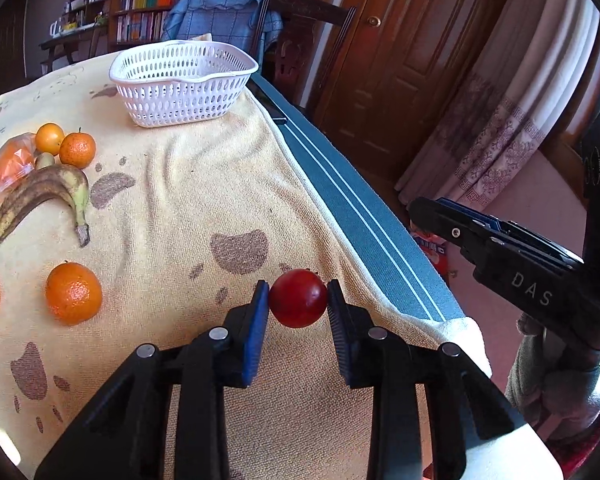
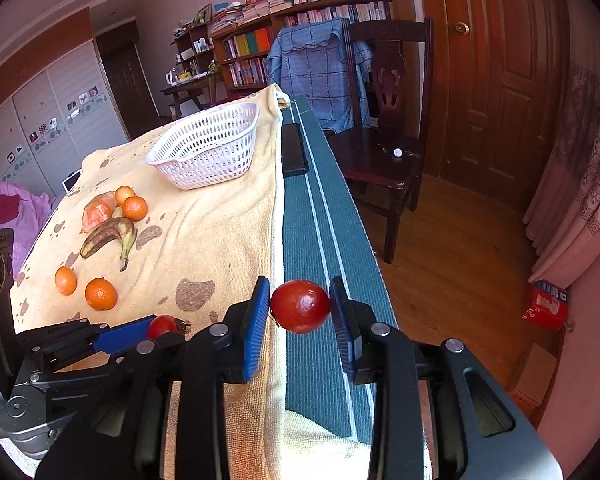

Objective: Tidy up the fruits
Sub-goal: 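Carry both tomatoes to the white basket while the right gripper opens to drop its tomato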

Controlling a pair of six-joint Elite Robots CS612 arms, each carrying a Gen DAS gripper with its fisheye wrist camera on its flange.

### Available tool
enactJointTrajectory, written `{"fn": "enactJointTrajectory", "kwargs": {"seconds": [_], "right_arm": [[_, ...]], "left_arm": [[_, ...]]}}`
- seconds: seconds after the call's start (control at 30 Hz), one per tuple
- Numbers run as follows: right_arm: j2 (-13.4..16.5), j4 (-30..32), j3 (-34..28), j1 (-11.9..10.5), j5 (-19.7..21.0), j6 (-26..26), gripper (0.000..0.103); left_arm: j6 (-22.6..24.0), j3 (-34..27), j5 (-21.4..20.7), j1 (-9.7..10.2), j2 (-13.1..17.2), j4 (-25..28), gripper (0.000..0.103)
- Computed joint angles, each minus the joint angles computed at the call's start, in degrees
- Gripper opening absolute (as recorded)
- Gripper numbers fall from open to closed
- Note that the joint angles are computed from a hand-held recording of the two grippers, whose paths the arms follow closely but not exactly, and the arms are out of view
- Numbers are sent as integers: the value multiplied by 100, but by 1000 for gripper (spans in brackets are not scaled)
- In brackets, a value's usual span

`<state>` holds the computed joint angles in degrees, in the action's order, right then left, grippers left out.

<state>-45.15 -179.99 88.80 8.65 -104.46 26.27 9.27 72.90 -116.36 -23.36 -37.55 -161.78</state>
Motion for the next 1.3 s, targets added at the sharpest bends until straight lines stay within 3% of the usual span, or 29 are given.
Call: {"fn": "enactJointTrajectory", "kwargs": {"seconds": [0.23,0.5,0.77,1.3], "right_arm": [[104,298,-405,44,31,-271,32],[420,465,-1341,28,48,-732,32],[863,971,-2379,-30,161,-697,32],[1831,2548,-4233,-239,392,-240,32]], "left_arm": [[-299,-54,20,176,6,-369,30],[-671,-244,94,377,79,-771,30],[-938,-454,97,521,161,-775,30],[-1173,-984,276,636,378,-412,30]]}}
